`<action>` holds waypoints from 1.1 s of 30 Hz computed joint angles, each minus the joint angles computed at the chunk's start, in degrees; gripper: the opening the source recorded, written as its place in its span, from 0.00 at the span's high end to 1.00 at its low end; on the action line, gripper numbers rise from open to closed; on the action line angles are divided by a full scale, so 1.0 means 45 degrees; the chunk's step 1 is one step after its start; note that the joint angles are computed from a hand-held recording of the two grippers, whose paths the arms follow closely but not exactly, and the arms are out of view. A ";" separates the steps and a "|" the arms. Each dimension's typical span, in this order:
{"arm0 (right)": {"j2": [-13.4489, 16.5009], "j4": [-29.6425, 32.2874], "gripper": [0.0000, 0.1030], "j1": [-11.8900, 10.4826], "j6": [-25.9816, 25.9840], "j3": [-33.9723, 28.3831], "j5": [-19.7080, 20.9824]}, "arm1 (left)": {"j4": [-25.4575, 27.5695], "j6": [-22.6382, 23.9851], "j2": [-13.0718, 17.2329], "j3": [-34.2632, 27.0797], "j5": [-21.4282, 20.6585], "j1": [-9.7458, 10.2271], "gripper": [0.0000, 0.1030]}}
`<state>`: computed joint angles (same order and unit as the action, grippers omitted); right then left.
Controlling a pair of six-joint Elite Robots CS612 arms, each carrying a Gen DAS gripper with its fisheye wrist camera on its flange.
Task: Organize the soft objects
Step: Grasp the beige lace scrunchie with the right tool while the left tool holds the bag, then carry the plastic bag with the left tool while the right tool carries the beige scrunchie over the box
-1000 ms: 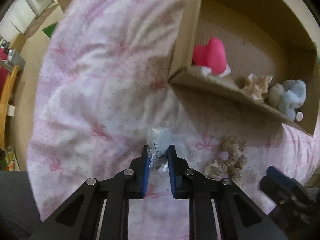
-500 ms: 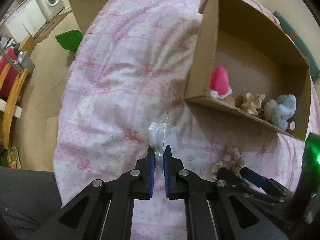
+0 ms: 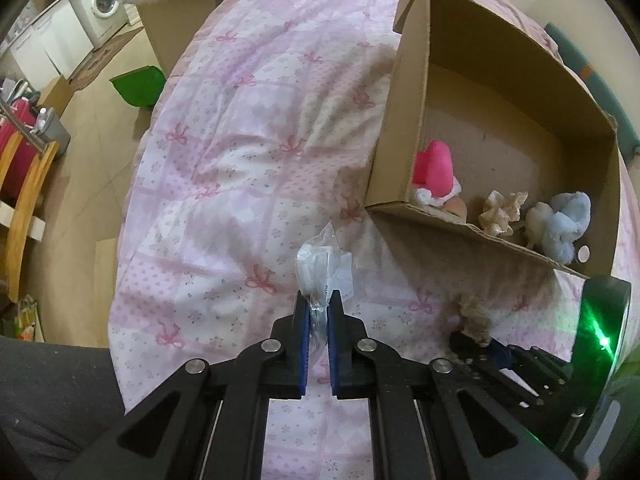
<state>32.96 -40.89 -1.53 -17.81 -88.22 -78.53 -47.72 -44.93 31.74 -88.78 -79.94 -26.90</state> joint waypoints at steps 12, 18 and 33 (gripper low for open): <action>-0.0242 0.0502 0.86 -0.0915 0.0277 -0.0351 0.0944 | 0.0075 0.0297 0.0029 -0.0008 0.0198 -0.0118 0.93; -0.0380 0.0511 0.86 -0.1357 0.0057 -0.0728 0.2137 | 0.0133 0.0518 0.0048 -0.0058 0.0549 -0.0238 0.93; -0.0923 -0.0425 0.85 -0.2192 -0.0386 -0.1084 0.4458 | -0.1229 0.0806 -0.0416 -0.0406 0.1300 -0.0471 0.93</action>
